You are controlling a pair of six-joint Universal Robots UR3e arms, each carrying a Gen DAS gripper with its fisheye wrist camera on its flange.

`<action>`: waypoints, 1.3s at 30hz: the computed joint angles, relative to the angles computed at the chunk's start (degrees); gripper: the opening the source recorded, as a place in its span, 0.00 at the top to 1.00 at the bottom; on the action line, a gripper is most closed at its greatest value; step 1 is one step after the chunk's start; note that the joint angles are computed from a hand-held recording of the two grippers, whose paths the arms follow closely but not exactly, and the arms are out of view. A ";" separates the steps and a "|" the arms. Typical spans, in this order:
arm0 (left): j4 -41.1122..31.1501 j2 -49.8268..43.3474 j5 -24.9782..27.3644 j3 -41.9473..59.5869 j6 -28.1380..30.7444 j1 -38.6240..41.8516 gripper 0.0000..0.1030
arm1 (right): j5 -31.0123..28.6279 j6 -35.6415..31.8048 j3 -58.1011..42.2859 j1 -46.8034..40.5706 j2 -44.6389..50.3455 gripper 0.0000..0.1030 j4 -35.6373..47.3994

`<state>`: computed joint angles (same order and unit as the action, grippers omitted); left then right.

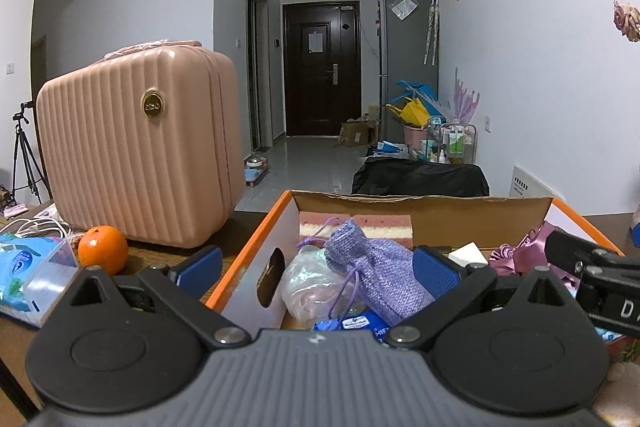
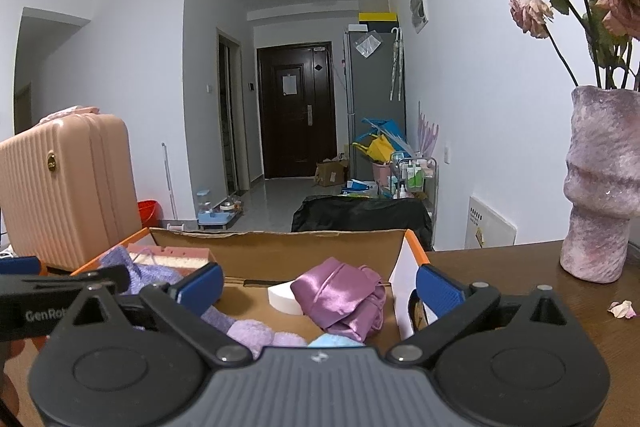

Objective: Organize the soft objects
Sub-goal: 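Lower both items into the box and open both grippers, then withdraw both grippers from the box toward the white foam cylinder and plush sheep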

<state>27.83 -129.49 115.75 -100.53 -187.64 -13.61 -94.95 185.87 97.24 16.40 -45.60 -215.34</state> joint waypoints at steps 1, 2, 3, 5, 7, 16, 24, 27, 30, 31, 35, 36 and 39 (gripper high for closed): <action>0.31 0.05 0.11 -0.26 0.12 -0.10 0.00 | -0.11 -0.13 0.23 0.12 -0.11 0.00 -0.13; 0.68 0.15 0.17 -0.63 0.18 -0.10 0.00 | -0.24 -0.27 0.74 0.23 -0.27 0.00 -0.58; 1.14 0.38 0.17 -1.19 0.16 -0.12 0.00 | -0.53 -0.40 1.38 0.39 -0.50 0.00 -1.18; 1.85 1.01 0.01 -2.49 -0.02 -0.11 0.00 | -0.78 -0.48 2.68 0.65 -0.92 0.00 -2.46; 2.41 1.70 -0.08 -3.76 -0.11 -0.11 0.00 | -1.04 -0.45 3.83 0.90 -1.37 0.00 -3.39; 6.39 4.22 0.70 -9.73 0.00 -1.33 0.00 | -2.62 -0.83 9.93 2.27 -3.53 0.00 -7.95; 8.64 6.84 1.43 -15.04 -0.77 -2.28 0.00 | -3.50 -0.89 13.46 2.91 -4.82 0.00 -10.30; 9.32 7.91 1.40 -17.20 -1.04 -2.50 0.00 | -3.46 -0.86 13.57 2.90 -4.91 0.00 -10.26; 10.21 9.02 1.77 -19.43 -1.22 -2.89 0.00 | -3.93 -0.71 15.84 3.44 -5.72 0.00 -11.48; 10.54 9.35 1.94 -20.16 -1.32 -3.06 0.00 | -4.14 -0.70 16.48 3.64 -5.96 0.00 -11.87; 11.39 10.29 2.19 -22.31 -1.55 -3.40 0.00 | -4.54 -0.60 17.84 4.03 -6.54 0.00 -12.57; 11.84 10.69 2.24 -23.30 -1.64 -3.49 0.00 | -4.81 -0.53 18.52 4.29 -6.76 0.00 -12.92; 13.01 11.87 2.66 -25.98 -2.07 -3.99 0.00 | -5.54 -0.30 20.73 5.09 -7.49 0.00 -14.20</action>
